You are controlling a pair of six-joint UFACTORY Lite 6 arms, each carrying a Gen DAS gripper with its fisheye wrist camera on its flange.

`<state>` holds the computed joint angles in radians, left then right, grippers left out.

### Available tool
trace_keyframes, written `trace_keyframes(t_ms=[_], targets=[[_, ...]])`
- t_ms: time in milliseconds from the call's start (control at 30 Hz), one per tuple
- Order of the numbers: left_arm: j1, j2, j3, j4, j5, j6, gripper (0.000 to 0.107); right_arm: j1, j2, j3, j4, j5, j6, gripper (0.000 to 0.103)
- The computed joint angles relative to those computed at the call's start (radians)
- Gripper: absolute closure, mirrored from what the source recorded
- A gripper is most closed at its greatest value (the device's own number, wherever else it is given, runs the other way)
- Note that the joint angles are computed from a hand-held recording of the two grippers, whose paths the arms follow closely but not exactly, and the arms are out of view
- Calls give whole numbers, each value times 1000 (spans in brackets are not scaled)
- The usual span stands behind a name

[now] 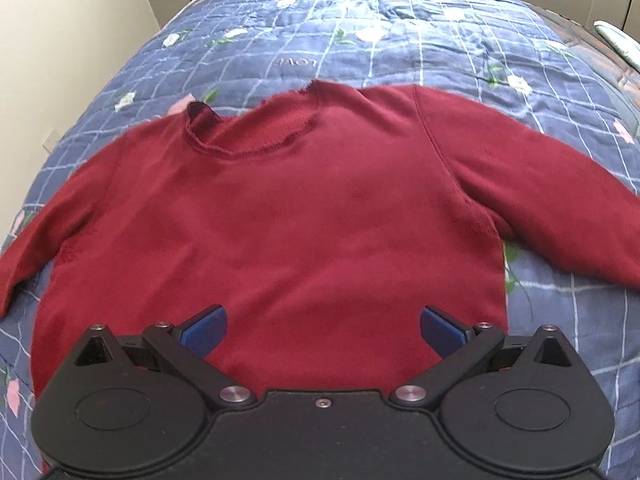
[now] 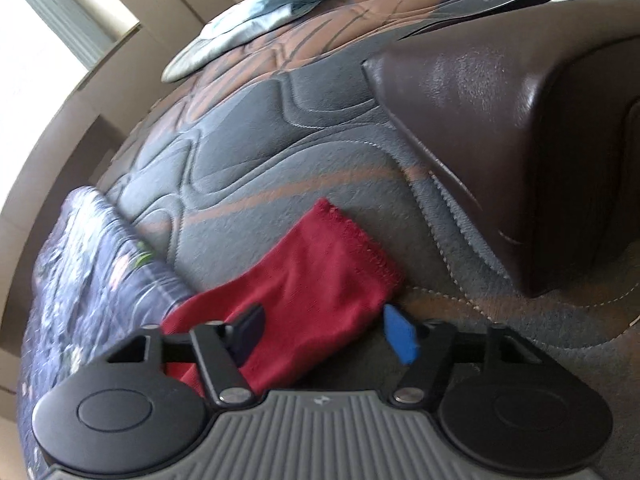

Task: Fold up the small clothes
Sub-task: 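Lift the cuff with the right gripper and fold the sleeve across the sweater body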

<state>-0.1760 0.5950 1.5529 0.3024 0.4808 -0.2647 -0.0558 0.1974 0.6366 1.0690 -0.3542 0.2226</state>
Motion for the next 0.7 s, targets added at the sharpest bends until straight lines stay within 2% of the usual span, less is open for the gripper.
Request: trace_keyframes(t_ms=[33,67,133,200,300,400,567,700], targets=[[0,9,17,16,8,-10,5,1,11,16,57,2,-58,56],[2,20,37,29,16,-13,5,3,18,28,116,3,-123,62],[14,46,78,19,26,13,5,9,20,37,170,-7,-196,82],[35,75,125,-37,35,72,5,28,16,52,241,-27,-295,90],[69,113,184,-135,45,167,5,81,-11,98,445,-86,-569,94],[104,146,241,-210,55,248,5,166,-41,164,563,-195,-794,94],[183,190,362,-350,107,420,5,340,-15,371,608,-337,-1053,95],[268,257,519,-446,178,554,5,466,129,660,636,-364,-1206,95]])
